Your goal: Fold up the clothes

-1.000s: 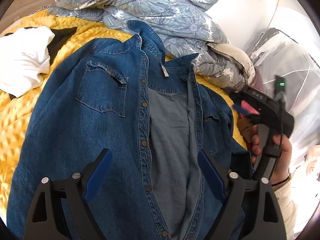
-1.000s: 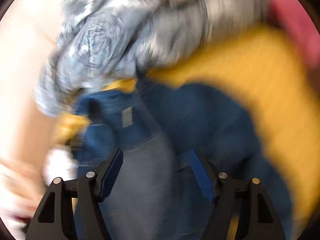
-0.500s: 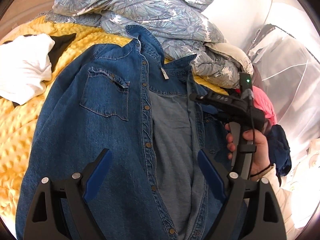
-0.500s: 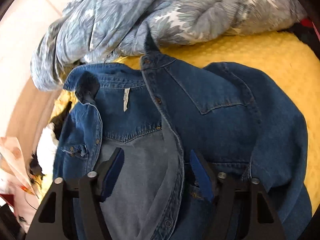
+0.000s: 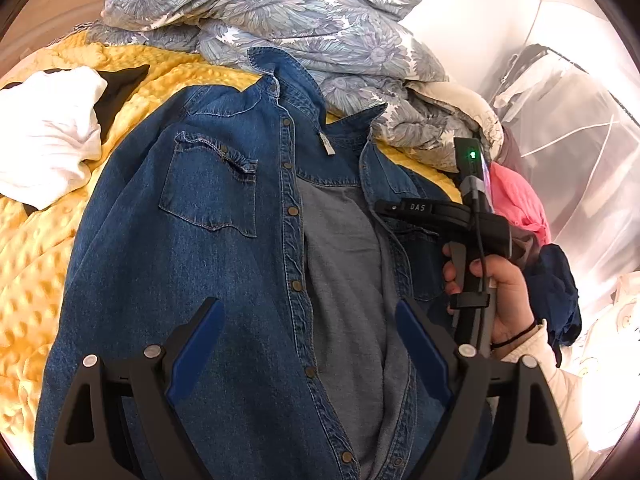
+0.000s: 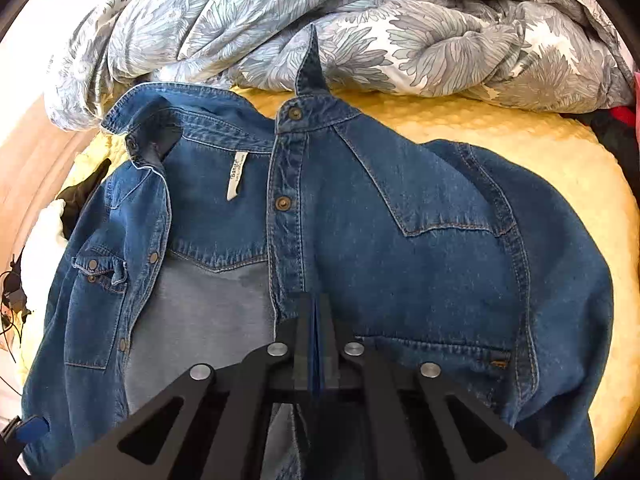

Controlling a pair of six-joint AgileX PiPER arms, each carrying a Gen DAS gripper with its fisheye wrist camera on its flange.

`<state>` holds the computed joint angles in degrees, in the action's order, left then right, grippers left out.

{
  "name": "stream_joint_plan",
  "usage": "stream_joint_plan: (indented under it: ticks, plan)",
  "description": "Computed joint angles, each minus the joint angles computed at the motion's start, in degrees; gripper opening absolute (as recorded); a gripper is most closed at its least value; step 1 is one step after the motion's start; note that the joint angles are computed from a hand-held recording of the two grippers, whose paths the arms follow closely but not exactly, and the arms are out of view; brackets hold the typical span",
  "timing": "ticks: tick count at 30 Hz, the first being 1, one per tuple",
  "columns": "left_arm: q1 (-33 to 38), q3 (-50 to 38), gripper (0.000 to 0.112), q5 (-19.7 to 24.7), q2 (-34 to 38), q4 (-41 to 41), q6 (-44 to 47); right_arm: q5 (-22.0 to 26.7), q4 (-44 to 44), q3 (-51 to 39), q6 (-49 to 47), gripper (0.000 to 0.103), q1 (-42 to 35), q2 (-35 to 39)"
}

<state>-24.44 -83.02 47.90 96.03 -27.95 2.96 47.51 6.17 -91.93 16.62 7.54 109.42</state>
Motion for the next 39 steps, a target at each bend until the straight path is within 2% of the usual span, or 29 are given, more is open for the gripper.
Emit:
stream_joint_plan:
  ticks: [1, 2, 3, 5, 8, 9, 14, 16, 17, 18, 20, 26, 28, 31, 39]
  plan:
    - [0.02, -0.01, 0.088, 0.07, -0.01, -0.14, 0.07, 0.97, 0.96, -0.53, -0.75, 0.013, -0.17, 0.28]
    - [0.09, -0.15, 0.088, 0.24, 0.07, -0.33, 0.14, 1.74, 0.62, -1.01, -0.48, 0.039, 0.03, 0.47]
    - [0.22, -0.23, 0.088, 0.41, 0.13, -0.61, 0.34, 1.95, -2.01, -1.21, 1.37, 0.059, 0.84, 0.39]
    - [0.43, -0.29, 0.088, 0.66, 0.19, -1.17, 0.69, 1.17, -3.25, -0.48, 1.62, 0.061, 1.69, -0.38]
    - [0.38, -0.20, 0.088, 0.51, 0.17, -1.12, 0.49, 0.30, 6.30, 0.43, -5.64, 0.061, 0.06, -1.60]
    - [0.32, -0.20, 0.088, 0.48, 0.16, -1.00, 0.30, 0.56, 6.82, 0.15, -6.05, 0.061, 0.26, -1.78]
    - [0.10, -0.06, 0.088, 0.48, -0.10, -0.90, 0.50, 5.05, -5.31, -2.63, -1.10, 0.061, 4.67, -0.07]
    - [0.17, 0.09, 0.088, 0.40, -0.24, -0.96, 0.58, 6.39, -8.86, -2.78, 0.26, 0.056, 5.90, 0.59]
    - [0.25, 0.17, 0.088, 0.37, -0.33, -1.00, 0.61, 6.45, -9.88, -2.65, 0.56, 0.043, 6.26, 0.77]
    - [0.33, 0.23, 0.088, 0.34, -0.39, -0.98, 0.58, 6.35, -10.29, -2.45, 0.45, 0.021, 6.36, 0.82]
    - [0.52, 0.34, 0.088, 0.28, -0.53, -1.09, 0.49, 6.12, -7.89, -2.03, -1.11, 0.006, 5.30, 0.75]
    - [0.77, 0.31, 0.088, 0.15, -0.73, -1.63, 0.91, 5.05, -3.81, -0.91, -3.60, 0.004, 3.94, -0.68]
    - [0.78, 0.24, 0.088, 0.26, -0.74, -1.86, 1.15, 5.73, -6.64, -1.61, -2.54, 0.004, 5.54, -1.11]
    - [0.74, 0.38, 0.088, 0.27, -0.97, -2.04, 1.36, 7.67, -10.04, -4.32, -1.13, 0.004, 8.57, -0.98]
    - [0.85, 1.04, 0.088, -0.16, -1.62, -1.63, 1.21, 9.24, -7.33, -12.76, -1.17, 0.004, 11.88, 2.89]
